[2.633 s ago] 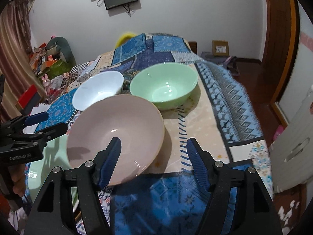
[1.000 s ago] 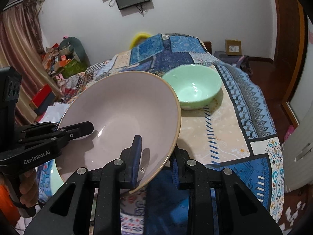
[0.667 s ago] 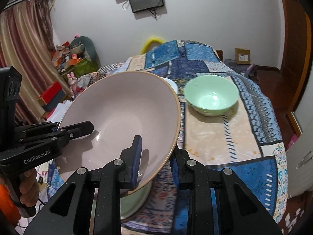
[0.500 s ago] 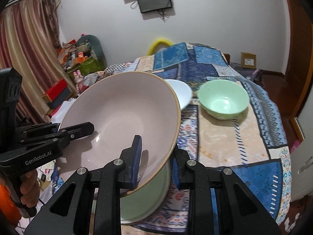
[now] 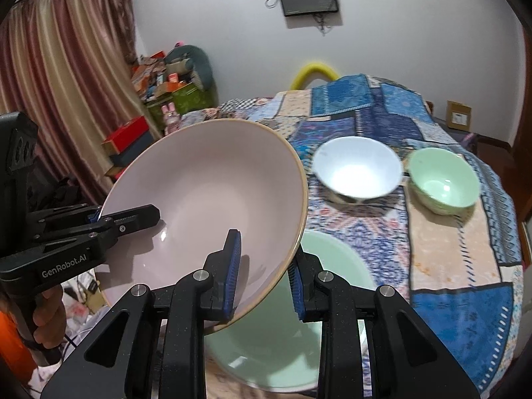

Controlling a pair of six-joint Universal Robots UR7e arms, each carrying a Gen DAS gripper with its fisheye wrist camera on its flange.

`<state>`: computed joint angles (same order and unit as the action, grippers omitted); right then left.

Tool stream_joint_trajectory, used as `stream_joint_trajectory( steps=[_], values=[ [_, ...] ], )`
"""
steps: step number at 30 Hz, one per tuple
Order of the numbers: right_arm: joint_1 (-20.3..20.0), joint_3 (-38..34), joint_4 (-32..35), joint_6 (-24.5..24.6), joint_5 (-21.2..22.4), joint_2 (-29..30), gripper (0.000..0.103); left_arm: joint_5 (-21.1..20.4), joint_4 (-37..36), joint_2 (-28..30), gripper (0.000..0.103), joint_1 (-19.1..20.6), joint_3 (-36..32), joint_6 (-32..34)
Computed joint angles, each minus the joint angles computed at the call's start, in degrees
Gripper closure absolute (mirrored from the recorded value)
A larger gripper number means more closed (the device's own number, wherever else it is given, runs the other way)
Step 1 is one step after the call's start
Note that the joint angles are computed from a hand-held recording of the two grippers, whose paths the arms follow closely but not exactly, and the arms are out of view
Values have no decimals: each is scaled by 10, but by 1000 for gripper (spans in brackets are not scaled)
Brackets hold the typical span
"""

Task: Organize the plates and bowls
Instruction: 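Lift the pink bowl with the left gripper and carry it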

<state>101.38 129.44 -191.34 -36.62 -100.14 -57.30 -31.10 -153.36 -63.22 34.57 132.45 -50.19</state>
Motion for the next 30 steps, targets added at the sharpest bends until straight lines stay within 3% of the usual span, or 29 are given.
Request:
stream_joint_trajectory(
  steps=[8,14,30],
  values=[
    [18,-16,28,11,15,39,78,15,106,-72,86,0,43,-94],
    [31,-30,44,19,13,74,78,15,146,-105,86,12,69,-140],
    [35,-72,88,25,-37,148,78,-36,1,-80,86,101,109,-76]
  ],
)
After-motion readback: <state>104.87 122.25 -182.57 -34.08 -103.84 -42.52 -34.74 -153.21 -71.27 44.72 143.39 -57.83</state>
